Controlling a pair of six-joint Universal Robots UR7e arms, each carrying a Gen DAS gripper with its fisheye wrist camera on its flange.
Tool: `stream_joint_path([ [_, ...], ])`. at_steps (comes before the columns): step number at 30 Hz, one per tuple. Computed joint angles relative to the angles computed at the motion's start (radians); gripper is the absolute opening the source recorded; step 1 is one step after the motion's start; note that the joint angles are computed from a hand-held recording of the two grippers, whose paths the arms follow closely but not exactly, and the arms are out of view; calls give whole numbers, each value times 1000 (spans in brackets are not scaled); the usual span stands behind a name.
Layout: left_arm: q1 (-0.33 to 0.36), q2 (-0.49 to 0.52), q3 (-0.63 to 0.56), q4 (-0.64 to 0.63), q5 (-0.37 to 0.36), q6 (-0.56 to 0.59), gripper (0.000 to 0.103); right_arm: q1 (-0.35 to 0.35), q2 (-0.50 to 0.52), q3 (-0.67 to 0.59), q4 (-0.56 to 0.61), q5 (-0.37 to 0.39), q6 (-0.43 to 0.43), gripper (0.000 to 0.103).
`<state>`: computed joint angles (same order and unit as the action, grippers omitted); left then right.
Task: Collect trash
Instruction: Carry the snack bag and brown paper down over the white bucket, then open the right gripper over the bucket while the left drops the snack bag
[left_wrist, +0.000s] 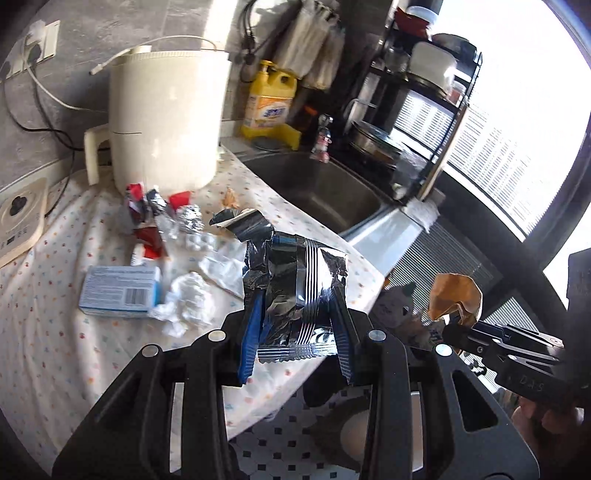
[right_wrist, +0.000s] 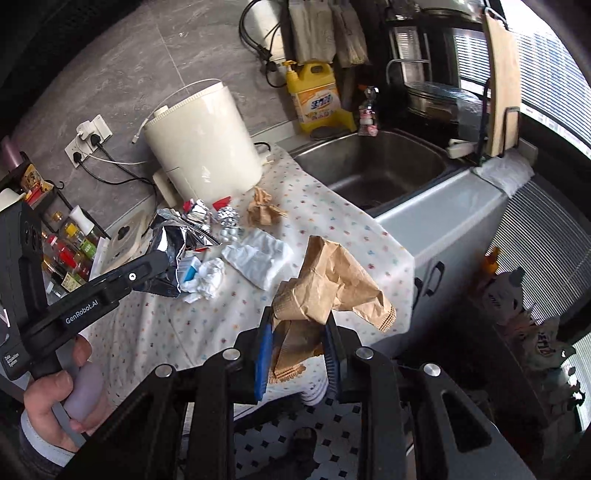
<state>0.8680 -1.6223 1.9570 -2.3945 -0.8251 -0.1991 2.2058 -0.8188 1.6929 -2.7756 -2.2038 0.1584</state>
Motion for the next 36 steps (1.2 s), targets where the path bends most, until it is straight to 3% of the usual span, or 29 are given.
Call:
stream_joint_path([
  [13,-159,140,120,1,-126,-104,36,-85,-349,410,-43,-126,162,27],
  [22,-190,243,198,-65,-234,-150,36,-170,-515,595,16,-142,262,28],
  [27,-195,289,226,-92,-279,-157,36,-211,-557,663,19,-131,290,30],
  [29,-201,302,236,-98,-292,-158,36,-223,-562,679,16,-128,297,32],
  [31,-202,310,242,-97,-304,-159,36,-232,-565,691,11,-129,304,41],
  [32,-203,313,244,-95,-308,-159,36,-235,-566,694,5,-135,305,52],
  [36,-198,323,242,-86,-313,-156,36,-241,-580,701,-3,-153,312,63],
])
